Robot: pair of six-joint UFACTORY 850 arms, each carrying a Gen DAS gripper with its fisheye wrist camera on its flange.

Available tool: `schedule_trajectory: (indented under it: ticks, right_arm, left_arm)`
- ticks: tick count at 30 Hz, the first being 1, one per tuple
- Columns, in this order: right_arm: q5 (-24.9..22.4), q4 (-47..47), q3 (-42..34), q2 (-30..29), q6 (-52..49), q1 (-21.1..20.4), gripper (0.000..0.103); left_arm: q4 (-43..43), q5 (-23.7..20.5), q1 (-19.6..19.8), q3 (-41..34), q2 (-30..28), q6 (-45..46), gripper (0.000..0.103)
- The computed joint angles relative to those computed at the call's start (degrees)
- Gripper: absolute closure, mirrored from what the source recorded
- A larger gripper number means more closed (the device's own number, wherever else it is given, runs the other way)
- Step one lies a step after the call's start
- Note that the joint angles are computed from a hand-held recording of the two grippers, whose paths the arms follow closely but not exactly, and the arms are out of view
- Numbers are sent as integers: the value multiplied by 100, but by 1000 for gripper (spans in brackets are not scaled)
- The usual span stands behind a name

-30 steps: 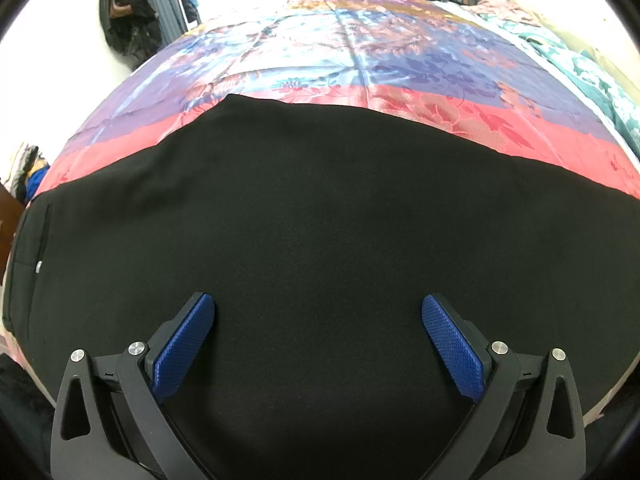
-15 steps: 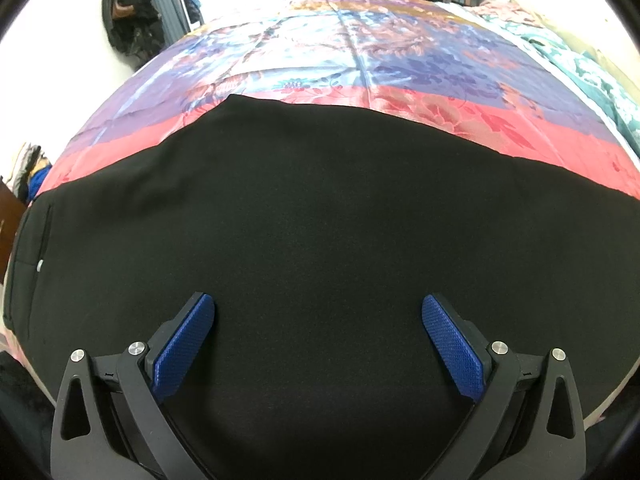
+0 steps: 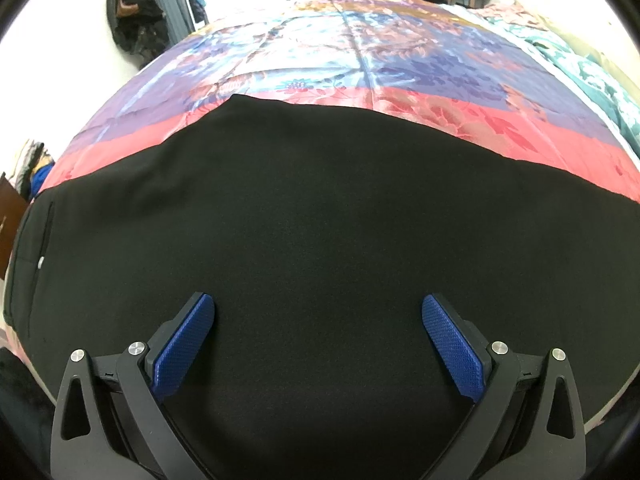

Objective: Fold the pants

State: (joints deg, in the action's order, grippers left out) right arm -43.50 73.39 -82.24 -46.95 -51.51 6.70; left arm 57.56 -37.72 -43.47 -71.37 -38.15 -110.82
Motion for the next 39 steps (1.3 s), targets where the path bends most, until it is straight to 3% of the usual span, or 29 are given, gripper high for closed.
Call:
schedule_trajectory:
  ticks: [4,8,12,15,20,23,24,26,28,30,31,34,35,36,39]
  right_arm:
    - [-767,1775,558,231,-1043,-54,88]
    - [-1627,2887,885,425,-1482,216,88]
    - [-2152,3683,840,392,-1590,872,87]
    - [-2164,4234,471,149,-1561,1554,87]
    - [-1313,4867,-750,-652,-1351,2701,87]
    - [-340,4136,-2058,-1337,-611,3361,66]
    - [-228,3745,-2412,-1509,-267,3463,50]
    - [178,2653,-2924,-1629,138,3700,44]
    - [713,2191,-2606,-1275,-355,3814,40]
    - [1722,2180,-1714,-584,-1513,3918,26]
    - [2137,2511,-1297,-301,-2113,3954,20]
    - [3071,3987,-113,469,-3911,3911,18]
    - [3246,4587,284,724,-4406,3862,18]
    - [3264,5186,602,908,-4885,3810,18]
    - [2721,6985,1537,1386,-6008,3579,18]
  left_arm:
    - [-350,75,60,-28,60,271,0]
    - [-631,297,94,179,338,258,1]
    - [-31,558,21,799,836,-650,1]
    - [352,572,-30,1270,1177,-1255,1]
    - [787,716,73,1942,1656,-2214,1]
    - [1076,825,170,2220,1875,-2725,1]
    - [1106,836,194,2279,1920,-2795,1]
    - [1179,851,220,2421,2033,-3011,1]
    - [1381,879,221,2561,2156,-3408,1]
    - [1571,910,209,2586,2194,-3674,2]
    - [1703,903,165,2556,2201,-3760,2]
    - [2505,1071,46,2313,2116,-3786,5]
    - [2684,1173,28,2196,2047,-3706,8]
    - [2885,1306,24,2087,1978,-3670,18]
    - [3028,1786,95,1635,1642,-3270,39]
